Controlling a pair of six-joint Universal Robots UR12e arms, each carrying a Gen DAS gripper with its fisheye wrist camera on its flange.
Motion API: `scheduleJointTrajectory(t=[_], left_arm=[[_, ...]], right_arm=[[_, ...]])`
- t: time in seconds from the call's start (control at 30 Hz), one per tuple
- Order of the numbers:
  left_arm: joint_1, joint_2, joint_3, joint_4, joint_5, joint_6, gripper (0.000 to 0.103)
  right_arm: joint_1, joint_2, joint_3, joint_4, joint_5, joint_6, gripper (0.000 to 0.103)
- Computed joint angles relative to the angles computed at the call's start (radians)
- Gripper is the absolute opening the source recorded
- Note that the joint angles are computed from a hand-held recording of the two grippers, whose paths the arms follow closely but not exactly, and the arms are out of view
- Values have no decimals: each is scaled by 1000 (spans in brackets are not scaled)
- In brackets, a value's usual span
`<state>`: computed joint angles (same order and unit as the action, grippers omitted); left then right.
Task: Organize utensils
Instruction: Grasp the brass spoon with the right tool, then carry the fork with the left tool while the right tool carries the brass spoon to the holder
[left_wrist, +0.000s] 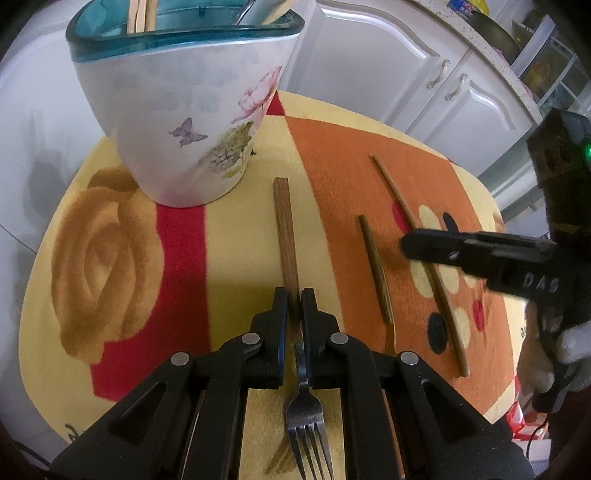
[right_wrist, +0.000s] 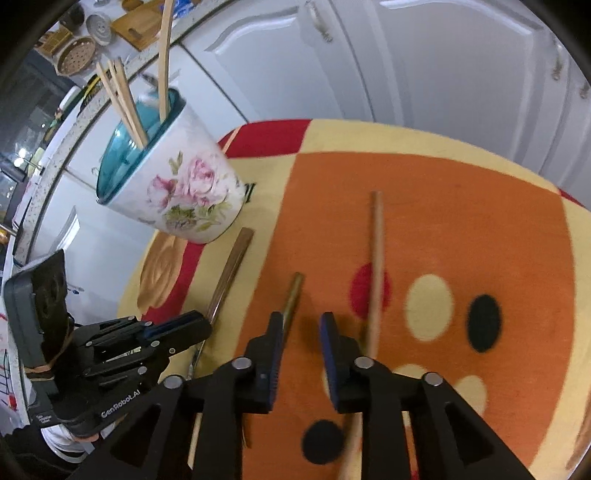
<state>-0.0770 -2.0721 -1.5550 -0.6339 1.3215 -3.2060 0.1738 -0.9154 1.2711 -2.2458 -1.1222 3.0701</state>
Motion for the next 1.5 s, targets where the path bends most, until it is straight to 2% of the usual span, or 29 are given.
scheduleJointTrajectory(t=[0.13, 0.2, 0.23, 0.27, 0.37, 0.53, 0.67, 0.73, 0.8, 0.83, 0.9, 1.07, 1.27, 1.5], left_arm=[[-1, 0, 4, -13, 1, 7, 6], [-1, 0, 7, -22, 1, 10, 6], [-1, -1, 11, -27, 1, 11, 6], [-1, -3, 15, -30, 2, 9, 8], [-3, -13, 33, -33, 14, 1, 14], [-15, -45, 86, -64, 48, -4, 18], [-29, -69, 120, -72, 91, 6, 18], [-33, -76, 124, -55, 100, 11, 18], [-35, -80, 122, -34, 113, 27, 10], [-34, -80, 120, -30, 111, 33, 9], [-25, -73, 113, -35, 79, 22, 8], [3, -27, 60, 3, 4, -2, 8], [34, 46, -17, 103, -75, -15, 8], [56, 117, -88, 179, -112, -17, 8]], right_arm=[[22, 21, -30, 35, -57, -16, 22], [28, 23, -24, 2, -65, -28, 22], [31, 23, -25, 4, -74, -46, 14], [32, 21, -22, 6, -70, -63, 11], [28, 14, -9, 8, -64, -80, 11], [17, 11, -6, 23, -55, -36, 11], [8, 22, -24, 44, -27, -1, 18], [15, 21, -23, 29, -45, -8, 18], [22, 21, -17, 2, -57, -23, 17], [26, 21, -14, -12, -67, -37, 13], [32, 18, -10, -25, -84, -54, 11], [27, -14, 23, -60, -45, -67, 9], [12, -81, 95, -132, 13, -77, 7], [11, -129, 138, -205, 38, -92, 6]])
